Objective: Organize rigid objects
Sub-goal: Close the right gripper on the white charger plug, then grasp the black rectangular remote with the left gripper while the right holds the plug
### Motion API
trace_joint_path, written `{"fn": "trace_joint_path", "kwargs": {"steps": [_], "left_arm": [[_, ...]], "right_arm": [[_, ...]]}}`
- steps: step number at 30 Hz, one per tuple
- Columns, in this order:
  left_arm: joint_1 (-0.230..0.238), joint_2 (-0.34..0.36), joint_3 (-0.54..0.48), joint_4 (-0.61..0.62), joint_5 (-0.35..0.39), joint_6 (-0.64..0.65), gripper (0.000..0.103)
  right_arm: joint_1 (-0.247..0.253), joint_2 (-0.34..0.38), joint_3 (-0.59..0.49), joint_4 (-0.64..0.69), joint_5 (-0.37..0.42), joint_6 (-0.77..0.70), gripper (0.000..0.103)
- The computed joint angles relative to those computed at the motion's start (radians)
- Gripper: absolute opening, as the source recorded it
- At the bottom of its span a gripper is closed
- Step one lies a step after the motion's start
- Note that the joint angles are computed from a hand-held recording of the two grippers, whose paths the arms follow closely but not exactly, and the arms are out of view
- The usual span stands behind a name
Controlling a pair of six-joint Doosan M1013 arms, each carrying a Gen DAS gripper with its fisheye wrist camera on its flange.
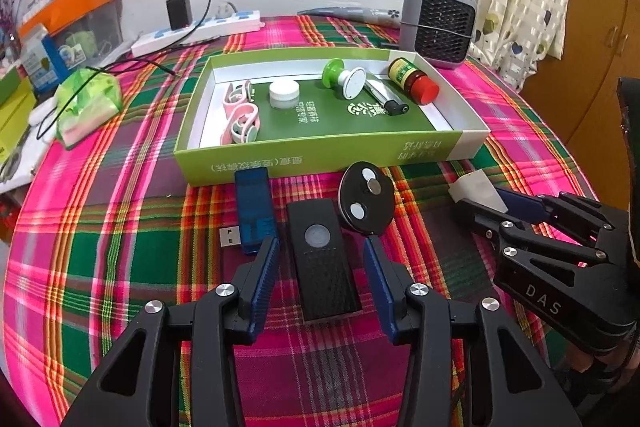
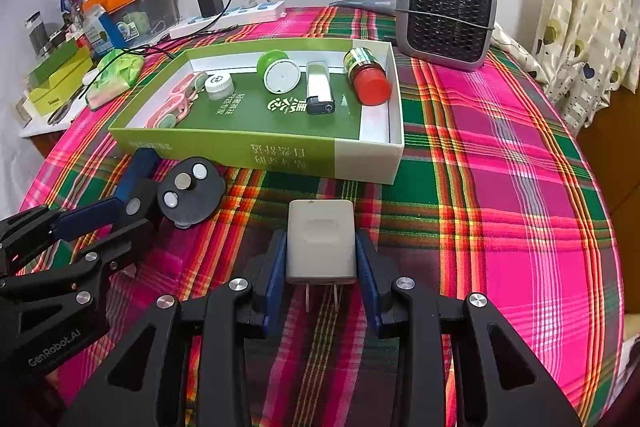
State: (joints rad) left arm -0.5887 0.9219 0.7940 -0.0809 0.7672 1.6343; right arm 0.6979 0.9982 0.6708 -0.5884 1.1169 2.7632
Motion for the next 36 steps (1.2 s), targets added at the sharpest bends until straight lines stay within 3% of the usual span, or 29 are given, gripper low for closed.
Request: {"fn": "trace_joint_path", "kwargs": {"steps": [9, 36], "left_arm": [[0.003, 0.003, -0.002, -0.007, 0.009, -0.004, 0.027], [0.007, -0.014, 0.027, -0.016, -0.019, 0.001, 0.026]], "right_arm": [[0.0, -0.002, 0.003, -0.001, -0.002, 0.0, 0.035], [0.008, -0.013, 0.019, -0.031, -0.009, 0.015, 0.035]]}}
